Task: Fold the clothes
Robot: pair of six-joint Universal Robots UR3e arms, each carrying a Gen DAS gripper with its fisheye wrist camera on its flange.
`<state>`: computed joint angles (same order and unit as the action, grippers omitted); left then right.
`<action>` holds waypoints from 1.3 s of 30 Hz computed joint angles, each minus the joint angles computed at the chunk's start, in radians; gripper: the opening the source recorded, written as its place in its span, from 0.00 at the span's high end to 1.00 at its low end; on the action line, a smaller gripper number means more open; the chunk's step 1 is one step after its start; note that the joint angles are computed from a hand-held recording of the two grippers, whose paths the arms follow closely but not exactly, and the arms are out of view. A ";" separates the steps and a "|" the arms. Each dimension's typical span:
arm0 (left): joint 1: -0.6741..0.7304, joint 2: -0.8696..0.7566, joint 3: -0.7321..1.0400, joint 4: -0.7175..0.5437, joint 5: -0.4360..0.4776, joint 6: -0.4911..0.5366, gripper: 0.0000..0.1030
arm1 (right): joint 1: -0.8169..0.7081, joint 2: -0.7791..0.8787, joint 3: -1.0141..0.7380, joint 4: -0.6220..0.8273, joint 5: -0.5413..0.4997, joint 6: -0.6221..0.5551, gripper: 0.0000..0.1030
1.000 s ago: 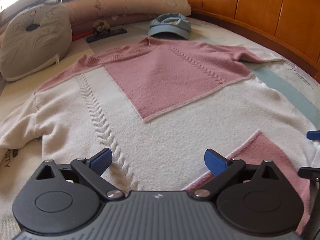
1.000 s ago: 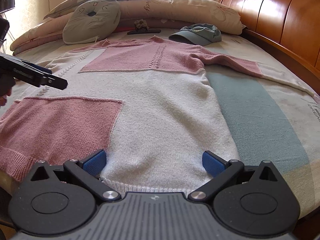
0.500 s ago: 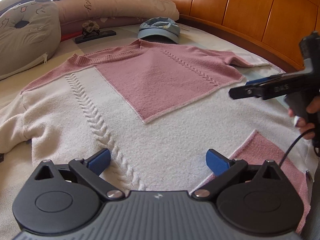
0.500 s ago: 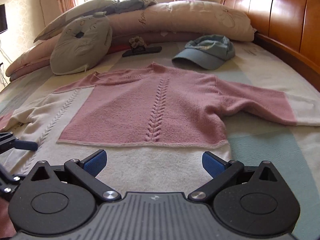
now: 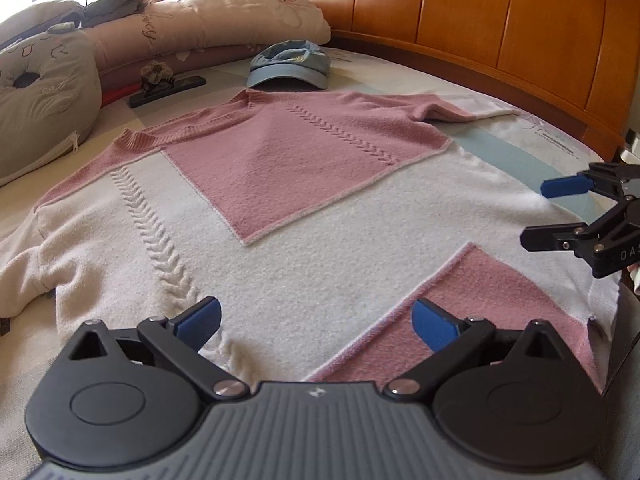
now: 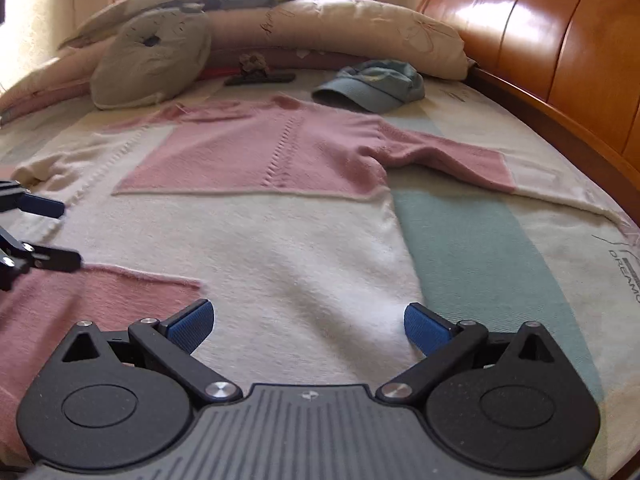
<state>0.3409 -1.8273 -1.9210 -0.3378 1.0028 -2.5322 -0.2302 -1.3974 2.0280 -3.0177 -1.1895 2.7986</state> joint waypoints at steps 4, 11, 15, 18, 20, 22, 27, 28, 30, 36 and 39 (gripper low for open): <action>-0.002 0.023 -0.025 -0.016 -0.013 0.015 0.02 | 0.067 0.086 -0.078 0.004 -0.032 -0.004 0.00; -0.003 0.024 -0.033 -0.026 0.010 0.011 0.02 | -0.114 -0.017 0.096 0.011 0.054 -0.022 0.00; -0.012 0.022 -0.032 -0.016 0.010 0.008 0.02 | -0.185 -0.163 0.161 0.131 0.114 -0.034 0.00; -0.019 0.023 -0.036 -0.018 0.015 0.017 0.02 | -0.168 -0.158 0.149 0.100 0.167 0.037 0.00; -0.025 0.019 -0.036 -0.018 0.022 0.024 0.02 | -0.130 -0.117 0.119 0.079 0.176 0.060 0.00; -0.027 0.012 -0.033 -0.018 0.026 0.027 0.02 | -0.070 -0.070 0.083 0.075 0.095 0.053 0.00; -0.024 0.016 -0.025 -0.028 0.036 0.019 0.02 | -0.123 -0.164 0.275 -0.036 0.053 -0.042 0.00; -0.025 0.020 -0.026 -0.026 0.036 0.016 0.02 | -0.137 -0.213 0.313 -0.020 0.051 -0.067 0.00; -0.024 0.032 -0.033 -0.021 0.030 0.014 0.02 | -0.138 -0.299 0.326 0.078 0.016 -0.073 0.00; -0.006 0.079 -0.070 -0.039 -0.029 0.030 0.02 | -0.052 -0.266 0.207 0.135 0.049 0.033 0.00; -0.001 0.086 -0.077 -0.035 -0.028 0.030 0.02 | 0.064 -0.157 0.099 0.142 -0.027 0.056 0.00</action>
<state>0.3396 -1.7410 -1.9984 -0.3728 0.9750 -2.5020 -0.1659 -1.5548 2.1267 -2.8761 -1.2167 2.8547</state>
